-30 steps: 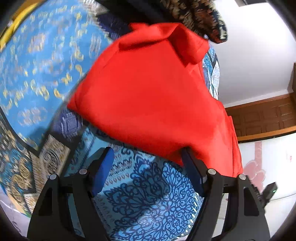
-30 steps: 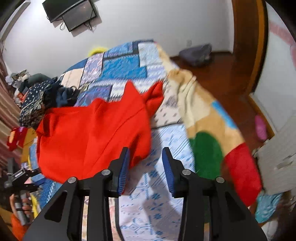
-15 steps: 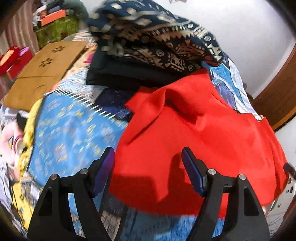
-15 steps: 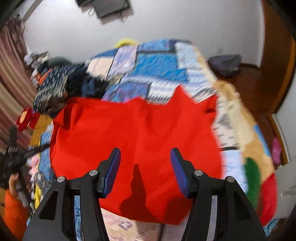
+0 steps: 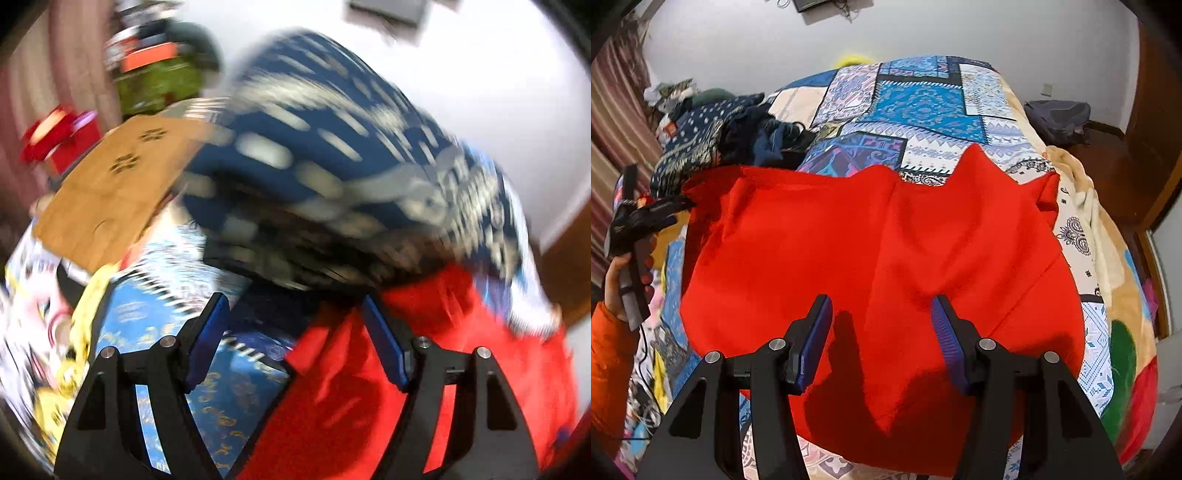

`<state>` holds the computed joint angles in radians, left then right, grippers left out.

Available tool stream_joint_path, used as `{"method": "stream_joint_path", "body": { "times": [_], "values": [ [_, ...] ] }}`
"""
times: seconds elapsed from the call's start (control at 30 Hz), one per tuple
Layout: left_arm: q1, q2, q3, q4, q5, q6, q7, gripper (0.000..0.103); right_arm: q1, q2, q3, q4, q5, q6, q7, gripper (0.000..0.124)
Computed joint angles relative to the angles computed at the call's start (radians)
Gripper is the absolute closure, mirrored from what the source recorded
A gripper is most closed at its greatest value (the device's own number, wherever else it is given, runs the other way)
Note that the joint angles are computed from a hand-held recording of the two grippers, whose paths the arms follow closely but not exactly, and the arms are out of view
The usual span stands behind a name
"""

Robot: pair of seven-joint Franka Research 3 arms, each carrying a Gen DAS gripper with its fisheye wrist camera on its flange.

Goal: Fold large clothes

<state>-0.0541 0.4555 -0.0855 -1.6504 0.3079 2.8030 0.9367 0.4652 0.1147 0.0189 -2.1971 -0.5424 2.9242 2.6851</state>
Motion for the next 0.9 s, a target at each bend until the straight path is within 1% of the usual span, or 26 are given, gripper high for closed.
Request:
{"method": "stream_joint_path", "body": {
  "times": [0.03,0.1,0.17,0.23,0.27,0.3,0.37,0.43,0.53,0.63,0.73,0.83,0.9],
  "values": [
    [0.019,-0.028,-0.009,-0.04,-0.018,0.031,0.002,0.029,-0.001,-0.003,-0.003,-0.007,-0.002,0.013,0.012,0.072],
    [0.041,-0.077,-0.022,-0.104,-0.036,0.048,0.025,0.029,0.003,-0.006,-0.012,-0.014,-0.019,0.028,0.044,0.072],
    [0.081,-0.141,-0.065,-0.192,-0.092,0.062,0.088,0.029,0.012,-0.012,-0.016,-0.012,-0.056,0.016,0.084,0.072],
    [0.161,-0.194,-0.158,-0.285,-0.25,0.079,0.232,0.029,0.011,-0.014,-0.011,-0.007,-0.08,0.008,0.1,0.072],
    [0.182,-0.2,-0.188,-0.303,-0.323,0.075,0.289,0.029,0.008,-0.016,-0.007,-0.008,-0.086,0.014,0.101,0.072],
    [0.222,-0.222,-0.236,-0.344,-0.432,0.068,0.371,0.029,0.007,-0.019,-0.004,-0.012,-0.093,0.021,0.105,0.072],
    [0.291,-0.25,-0.319,-0.4,-0.662,0.03,0.527,0.029,0.005,-0.022,0.004,-0.014,-0.1,0.025,0.107,0.072],
    [0.331,-0.266,-0.364,-0.436,-0.856,-0.023,0.65,0.029,0.001,-0.019,0.013,-0.012,-0.087,0.029,0.092,0.072],
    [0.358,-0.261,-0.395,-0.461,-1.092,-0.108,0.803,0.029,0.002,-0.018,0.02,-0.01,-0.063,0.031,0.064,0.072],
    [0.358,-0.248,-0.4,-0.464,-1.267,-0.168,0.91,0.029,0.011,-0.017,0.019,-0.005,-0.069,0.025,0.065,0.072],
    [0.349,-0.206,-0.389,-0.432,-1.404,-0.218,0.978,0.029,0.02,-0.014,0.018,0.003,-0.084,0.017,0.081,0.072],
    [0.335,-0.136,-0.377,-0.371,-1.545,-0.237,1.039,0.029,0.022,-0.008,0.022,0.009,-0.073,0.012,0.073,0.072],
    [0.308,-0.097,-0.358,-0.335,-1.592,-0.215,1.042,0.029,0.025,-0.004,0.023,0.014,-0.064,0.003,0.064,0.072]
  ]
}}
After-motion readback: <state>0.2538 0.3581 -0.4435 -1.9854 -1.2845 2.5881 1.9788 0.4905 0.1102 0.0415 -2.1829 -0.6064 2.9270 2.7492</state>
